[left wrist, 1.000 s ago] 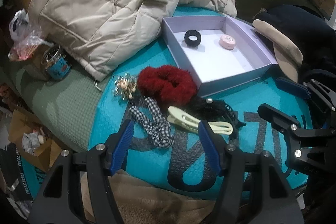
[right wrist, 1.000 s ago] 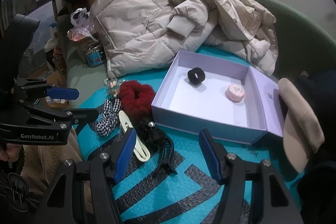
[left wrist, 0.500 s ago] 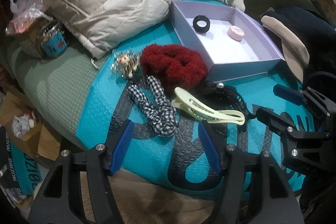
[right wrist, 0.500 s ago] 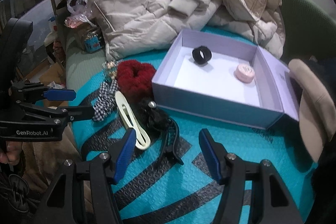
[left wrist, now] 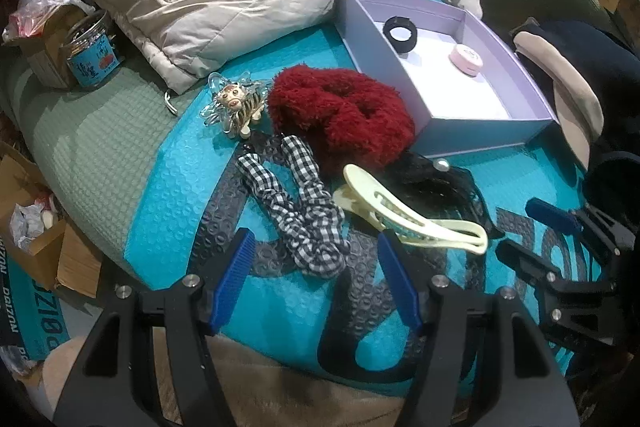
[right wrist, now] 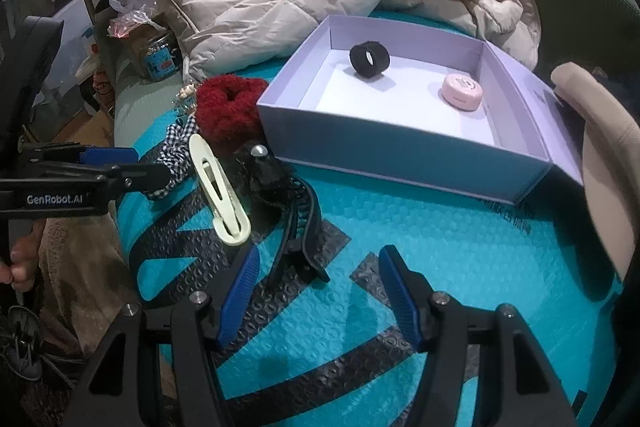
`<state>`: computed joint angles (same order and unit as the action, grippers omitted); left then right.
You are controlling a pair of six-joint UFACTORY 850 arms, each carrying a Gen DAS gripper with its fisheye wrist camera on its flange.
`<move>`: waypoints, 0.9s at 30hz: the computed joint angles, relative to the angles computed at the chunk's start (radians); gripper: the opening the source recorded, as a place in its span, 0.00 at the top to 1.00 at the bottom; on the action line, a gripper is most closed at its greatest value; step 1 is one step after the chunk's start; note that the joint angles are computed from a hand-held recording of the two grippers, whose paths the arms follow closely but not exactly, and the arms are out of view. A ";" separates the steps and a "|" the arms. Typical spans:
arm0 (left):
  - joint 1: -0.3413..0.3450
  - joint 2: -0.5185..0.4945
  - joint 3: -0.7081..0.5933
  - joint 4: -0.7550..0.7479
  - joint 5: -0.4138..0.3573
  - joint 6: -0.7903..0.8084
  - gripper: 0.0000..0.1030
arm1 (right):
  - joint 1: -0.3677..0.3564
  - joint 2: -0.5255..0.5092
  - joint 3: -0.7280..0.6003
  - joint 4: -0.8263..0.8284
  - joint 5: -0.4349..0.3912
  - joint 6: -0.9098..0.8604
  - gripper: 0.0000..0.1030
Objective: Organize objects
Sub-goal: 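Lower the left tool onto the gingham scrunchie and close on it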
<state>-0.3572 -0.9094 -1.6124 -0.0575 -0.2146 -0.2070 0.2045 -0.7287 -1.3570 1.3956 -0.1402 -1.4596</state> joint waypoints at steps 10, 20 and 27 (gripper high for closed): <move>0.002 -0.043 -0.047 0.125 -0.022 -0.121 0.41 | 0.007 -0.058 -0.072 -0.164 -0.020 0.151 0.43; 0.008 -0.066 -0.055 -0.007 -0.020 0.023 0.77 | 0.022 -0.083 -0.093 -0.349 0.009 0.314 0.72; 0.011 -0.050 -0.024 -0.124 -0.016 0.140 0.78 | 0.020 -0.057 -0.056 -0.496 0.024 0.467 0.74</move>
